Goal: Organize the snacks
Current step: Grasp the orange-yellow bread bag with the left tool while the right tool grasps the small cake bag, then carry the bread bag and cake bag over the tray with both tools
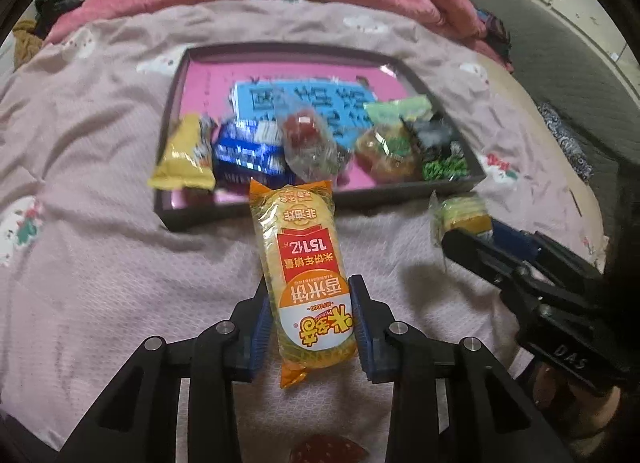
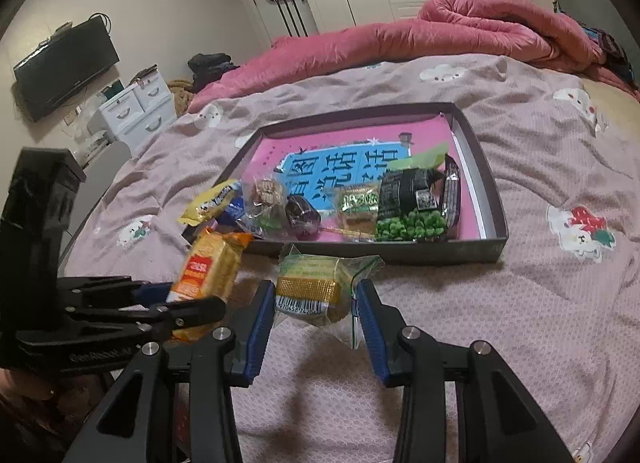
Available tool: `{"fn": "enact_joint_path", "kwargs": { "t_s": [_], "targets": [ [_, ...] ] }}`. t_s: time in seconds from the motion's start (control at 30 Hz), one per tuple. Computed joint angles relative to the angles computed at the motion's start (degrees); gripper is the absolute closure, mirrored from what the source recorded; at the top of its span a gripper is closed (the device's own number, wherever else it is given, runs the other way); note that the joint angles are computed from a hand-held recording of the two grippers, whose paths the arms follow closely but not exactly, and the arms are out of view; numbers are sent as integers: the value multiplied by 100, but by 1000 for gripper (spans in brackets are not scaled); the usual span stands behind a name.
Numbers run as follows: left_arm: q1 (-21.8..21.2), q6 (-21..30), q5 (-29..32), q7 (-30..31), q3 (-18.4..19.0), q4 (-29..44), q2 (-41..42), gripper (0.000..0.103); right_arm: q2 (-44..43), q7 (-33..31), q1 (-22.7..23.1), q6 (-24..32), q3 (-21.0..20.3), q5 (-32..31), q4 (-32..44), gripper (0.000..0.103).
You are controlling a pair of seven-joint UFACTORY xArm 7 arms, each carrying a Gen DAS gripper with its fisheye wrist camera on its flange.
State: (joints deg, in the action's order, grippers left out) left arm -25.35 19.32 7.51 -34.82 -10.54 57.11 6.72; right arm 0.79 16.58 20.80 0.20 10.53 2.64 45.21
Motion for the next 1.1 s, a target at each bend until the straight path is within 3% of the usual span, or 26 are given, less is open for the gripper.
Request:
{"fn": "enact_joint_path", "kwargs": {
  "t_s": [0.27,0.33,0.63,0.83,1.1],
  "targets": [
    [65,-94,643,-503,72,-41,-395,67,-58,783,-59,-212,-91,-980,22,61],
    [115,-71,783,-608,77,17,-421,67,-30,736,-81,-245,-72,-926,78,61],
    [250,-36,1243,-987,173,368,-234,67,111,1988,5,-371,-451,-2396,446,61],
    [244,-59,1324,-1068,258,585,-30,67,250,2122,164,-400,-666,-2524,663,61],
    [197,-59,1242,-967,350,836,248,67,455,1683,160,-354,-607,-1998,856,61]
  ]
}}
